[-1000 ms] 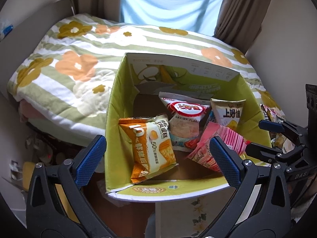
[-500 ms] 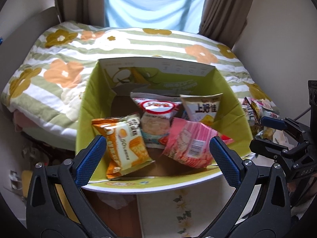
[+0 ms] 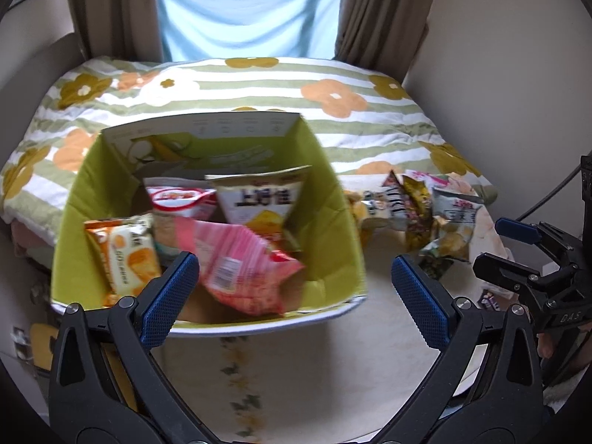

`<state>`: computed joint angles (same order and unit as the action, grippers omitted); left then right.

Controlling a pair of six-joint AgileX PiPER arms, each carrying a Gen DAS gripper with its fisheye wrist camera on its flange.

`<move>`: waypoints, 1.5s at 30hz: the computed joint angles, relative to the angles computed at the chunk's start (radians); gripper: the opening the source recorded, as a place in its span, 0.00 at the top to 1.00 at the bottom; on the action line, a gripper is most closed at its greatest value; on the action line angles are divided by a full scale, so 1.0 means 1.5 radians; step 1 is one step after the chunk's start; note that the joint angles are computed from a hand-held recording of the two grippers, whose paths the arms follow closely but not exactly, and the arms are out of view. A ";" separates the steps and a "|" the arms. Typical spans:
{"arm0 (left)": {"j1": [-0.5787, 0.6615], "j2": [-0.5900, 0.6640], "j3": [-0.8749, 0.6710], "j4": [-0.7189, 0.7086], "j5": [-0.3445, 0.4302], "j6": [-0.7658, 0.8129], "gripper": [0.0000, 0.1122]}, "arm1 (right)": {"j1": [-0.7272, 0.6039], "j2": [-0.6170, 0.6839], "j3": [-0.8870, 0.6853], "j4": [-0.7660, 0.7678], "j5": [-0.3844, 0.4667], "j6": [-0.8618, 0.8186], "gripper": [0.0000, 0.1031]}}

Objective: Organize snacks
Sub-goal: 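Move both tools back toward the remaining snack bags, then grasp the Tatre chips bag with left tool while right grasps corn roll bag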

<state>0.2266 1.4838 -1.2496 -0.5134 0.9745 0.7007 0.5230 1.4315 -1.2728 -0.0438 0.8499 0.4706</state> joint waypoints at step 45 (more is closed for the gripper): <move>-0.476 0.528 -0.498 0.494 0.143 0.007 0.08 | -0.218 0.115 0.113 -0.040 -0.053 0.113 0.04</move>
